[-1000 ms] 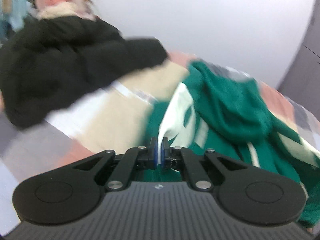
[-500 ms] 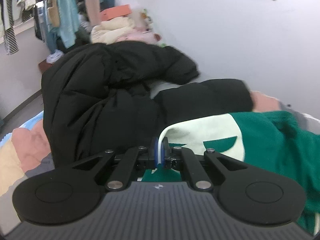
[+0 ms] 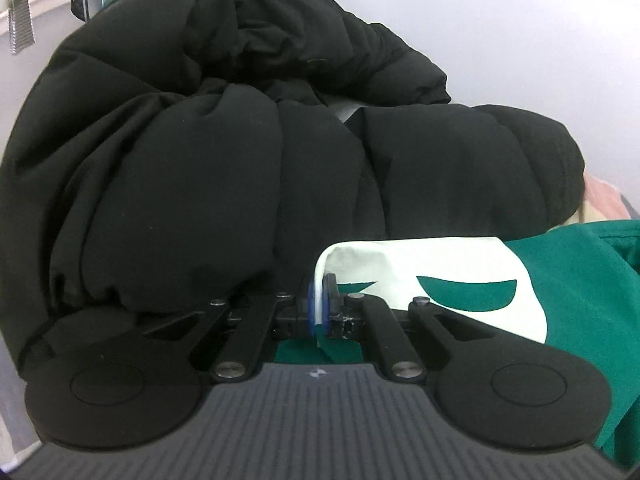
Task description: Fold large clothes
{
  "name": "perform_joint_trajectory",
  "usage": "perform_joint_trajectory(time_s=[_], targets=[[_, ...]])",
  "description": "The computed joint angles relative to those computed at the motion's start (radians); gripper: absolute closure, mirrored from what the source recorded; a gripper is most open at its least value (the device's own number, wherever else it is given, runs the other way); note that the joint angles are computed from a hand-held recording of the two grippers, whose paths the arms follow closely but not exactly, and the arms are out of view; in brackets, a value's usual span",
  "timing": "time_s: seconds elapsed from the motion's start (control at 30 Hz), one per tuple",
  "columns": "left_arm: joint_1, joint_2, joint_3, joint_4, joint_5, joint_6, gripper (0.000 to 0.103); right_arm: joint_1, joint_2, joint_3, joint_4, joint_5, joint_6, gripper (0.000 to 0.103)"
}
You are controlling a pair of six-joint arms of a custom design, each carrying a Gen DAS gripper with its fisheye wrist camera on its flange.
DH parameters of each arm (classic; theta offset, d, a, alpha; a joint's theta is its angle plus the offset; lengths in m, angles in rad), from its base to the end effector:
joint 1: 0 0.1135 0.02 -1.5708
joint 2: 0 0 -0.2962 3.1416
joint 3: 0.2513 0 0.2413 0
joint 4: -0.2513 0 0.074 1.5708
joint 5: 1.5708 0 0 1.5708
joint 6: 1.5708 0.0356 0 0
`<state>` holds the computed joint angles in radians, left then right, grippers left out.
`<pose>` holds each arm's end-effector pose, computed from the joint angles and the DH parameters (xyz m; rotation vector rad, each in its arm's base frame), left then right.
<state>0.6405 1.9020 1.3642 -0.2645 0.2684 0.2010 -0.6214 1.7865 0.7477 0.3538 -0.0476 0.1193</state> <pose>0.3449 0.2453 0.2475 -0.3846 2.3070 0.0979 0.2762 -0.1957 0.1625 0.7955 2.1194 -0.2145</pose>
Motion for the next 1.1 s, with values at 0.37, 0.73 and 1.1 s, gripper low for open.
perform_joint_trajectory(time_s=[0.37,0.73,1.1], targets=[[0.069,-0.229,-0.149,-0.045,0.098,0.064,0.04,0.014,-0.205,-0.094,-0.043,-0.074,0.02,0.042],[0.033,-0.661,-0.389,-0.262,0.29,0.083,0.041,0.293,-0.661,-0.186,-0.285,-0.099,0.058,0.042],[-0.295,-1.027,-0.477,-0.432,0.259,-0.106,0.041,0.864,-0.719,-0.163,-0.318,0.138,0.238,0.042]])
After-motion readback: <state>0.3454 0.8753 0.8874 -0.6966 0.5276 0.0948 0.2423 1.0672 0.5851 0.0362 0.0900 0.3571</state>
